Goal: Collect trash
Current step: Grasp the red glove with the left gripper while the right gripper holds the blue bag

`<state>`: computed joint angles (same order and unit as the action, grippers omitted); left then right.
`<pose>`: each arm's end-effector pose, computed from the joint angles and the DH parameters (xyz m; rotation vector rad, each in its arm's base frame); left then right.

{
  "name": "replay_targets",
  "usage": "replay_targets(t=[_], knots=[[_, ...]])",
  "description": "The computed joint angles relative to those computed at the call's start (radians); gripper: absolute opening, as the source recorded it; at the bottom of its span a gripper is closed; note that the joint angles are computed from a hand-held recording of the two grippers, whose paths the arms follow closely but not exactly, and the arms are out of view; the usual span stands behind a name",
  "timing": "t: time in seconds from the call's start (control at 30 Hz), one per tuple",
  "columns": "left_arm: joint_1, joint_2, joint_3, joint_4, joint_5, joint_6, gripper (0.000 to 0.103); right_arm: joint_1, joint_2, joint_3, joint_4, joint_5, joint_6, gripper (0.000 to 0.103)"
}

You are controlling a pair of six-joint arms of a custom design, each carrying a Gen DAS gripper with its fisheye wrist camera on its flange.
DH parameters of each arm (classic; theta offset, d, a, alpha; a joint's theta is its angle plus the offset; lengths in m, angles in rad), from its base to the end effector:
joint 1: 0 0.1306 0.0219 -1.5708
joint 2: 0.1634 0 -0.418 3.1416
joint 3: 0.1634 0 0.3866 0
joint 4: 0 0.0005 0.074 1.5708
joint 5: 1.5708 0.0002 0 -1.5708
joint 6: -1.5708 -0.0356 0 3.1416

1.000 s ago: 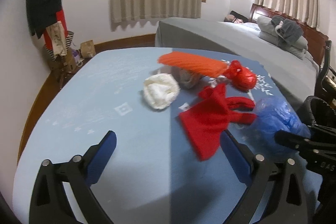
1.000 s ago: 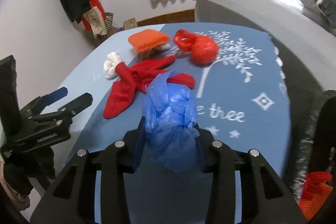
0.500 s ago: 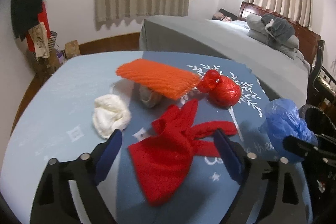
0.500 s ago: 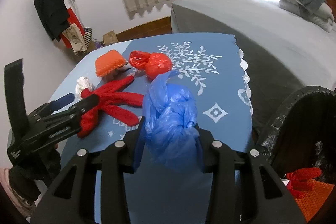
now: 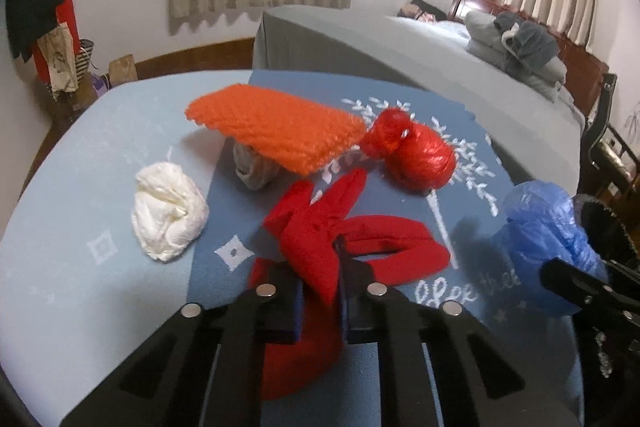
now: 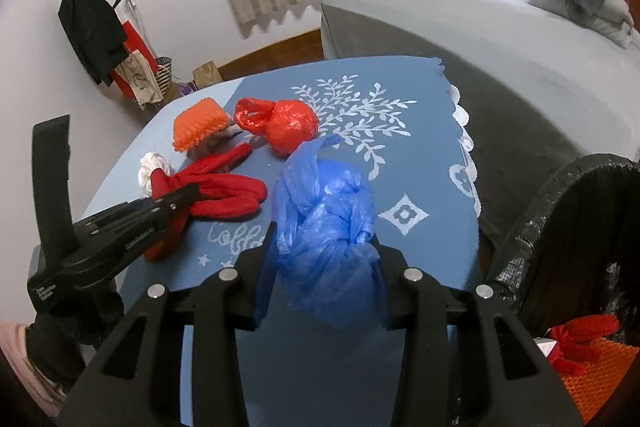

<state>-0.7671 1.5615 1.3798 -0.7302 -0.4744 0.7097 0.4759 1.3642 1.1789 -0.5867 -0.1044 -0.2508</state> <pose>0.3931 -0.3571 0.3901 -0.1265 2.3507 -0.1205 0.4093 0.2145 0.4005 -0.3205 2.3669 0.4748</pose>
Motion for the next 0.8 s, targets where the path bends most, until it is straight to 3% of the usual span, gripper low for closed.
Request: replay_targets(t=[0.33, 0.8], knots=[[-0.074, -0.069, 0.005, -0.034, -0.087, 0.029, 0.012, -0.002, -0.049, 0.004, 0.011, -0.008, 0.004, 0.038], [-0.157, -0.050, 0.114, -0.081, -0.161, 0.012, 0.012, -0.061, -0.184, -0.034, 0.001, -0.012, 0.012, 0.038]])
